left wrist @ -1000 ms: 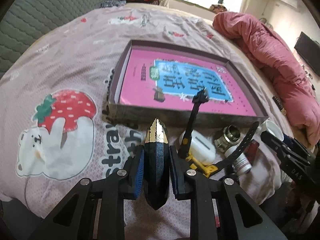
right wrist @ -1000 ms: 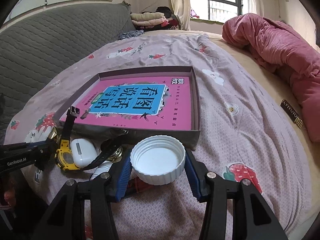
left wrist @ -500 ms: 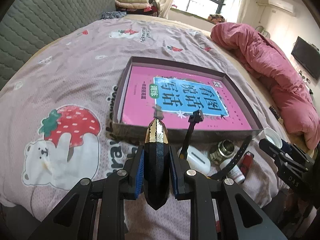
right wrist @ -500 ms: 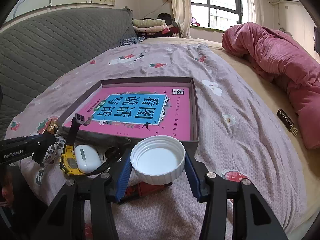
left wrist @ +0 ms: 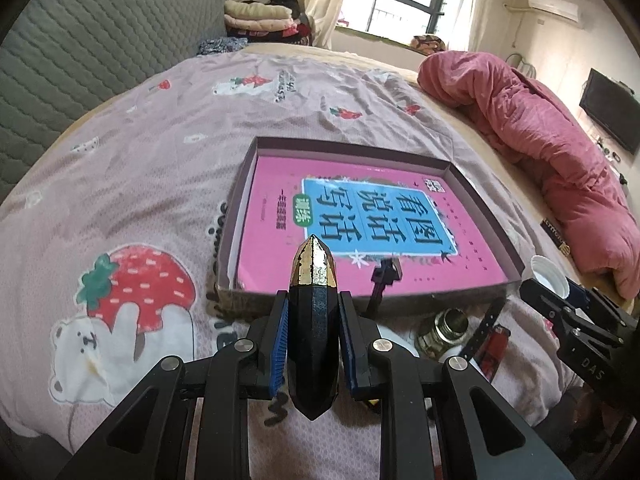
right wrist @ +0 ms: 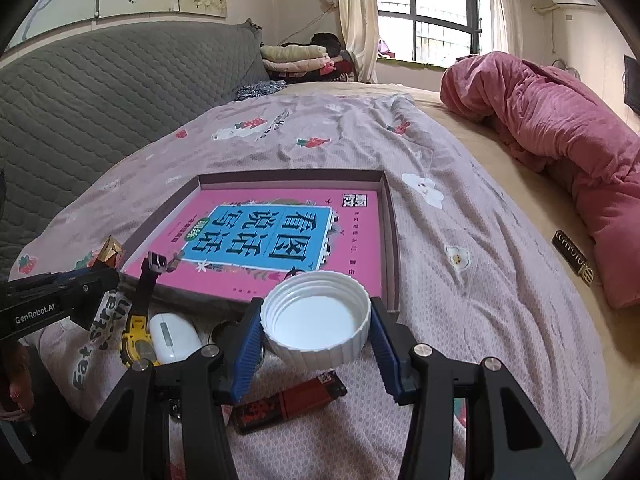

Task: Organize rigid objects
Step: 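Lift the black tube with the left tool while the right carries the white cap toward the tray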

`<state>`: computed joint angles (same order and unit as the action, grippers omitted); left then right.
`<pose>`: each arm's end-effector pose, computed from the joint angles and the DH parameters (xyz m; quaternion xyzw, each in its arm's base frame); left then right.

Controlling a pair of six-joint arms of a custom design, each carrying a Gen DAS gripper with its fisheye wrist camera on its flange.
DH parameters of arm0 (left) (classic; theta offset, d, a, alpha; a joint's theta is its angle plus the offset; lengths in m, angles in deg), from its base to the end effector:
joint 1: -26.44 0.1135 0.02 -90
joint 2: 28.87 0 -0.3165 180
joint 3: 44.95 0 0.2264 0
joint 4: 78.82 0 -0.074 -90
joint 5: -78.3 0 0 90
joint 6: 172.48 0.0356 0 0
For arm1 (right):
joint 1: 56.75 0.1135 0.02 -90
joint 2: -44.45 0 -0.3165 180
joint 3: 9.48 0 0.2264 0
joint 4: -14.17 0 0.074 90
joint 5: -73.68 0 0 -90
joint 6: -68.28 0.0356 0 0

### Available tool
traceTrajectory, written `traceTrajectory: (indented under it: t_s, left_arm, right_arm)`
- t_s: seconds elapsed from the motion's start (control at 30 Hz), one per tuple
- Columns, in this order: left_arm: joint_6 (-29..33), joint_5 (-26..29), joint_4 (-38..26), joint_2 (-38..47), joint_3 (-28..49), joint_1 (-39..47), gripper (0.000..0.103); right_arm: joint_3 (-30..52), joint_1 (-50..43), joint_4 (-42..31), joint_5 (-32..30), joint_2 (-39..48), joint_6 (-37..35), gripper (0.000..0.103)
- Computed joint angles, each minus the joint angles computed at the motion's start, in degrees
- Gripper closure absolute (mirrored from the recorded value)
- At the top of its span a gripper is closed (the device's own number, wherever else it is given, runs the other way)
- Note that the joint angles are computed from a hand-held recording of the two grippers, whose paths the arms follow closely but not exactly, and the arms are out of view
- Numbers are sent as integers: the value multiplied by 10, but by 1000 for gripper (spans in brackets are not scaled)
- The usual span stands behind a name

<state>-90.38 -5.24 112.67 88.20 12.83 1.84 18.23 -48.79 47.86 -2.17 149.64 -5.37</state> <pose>0.3194 -0.1506 0.1197 0.1553 0.9187 -0.1510 0.3304 0.2293 0.0233 0.1228 0.1150 0.9068 -0.0288 0.4046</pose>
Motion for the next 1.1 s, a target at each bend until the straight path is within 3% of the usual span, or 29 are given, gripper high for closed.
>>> traceTrajectory:
  t_s: [0.47, 1.1]
  left_arm:
    - [10, -5, -64, 14, 69, 9, 80]
    - [-7, 10, -120, 74, 171, 17, 80]
  right_arm:
    - [52, -25, -47, -1, -22, -22, 52]
    - [68, -46, -38, -13, 9, -10, 52]
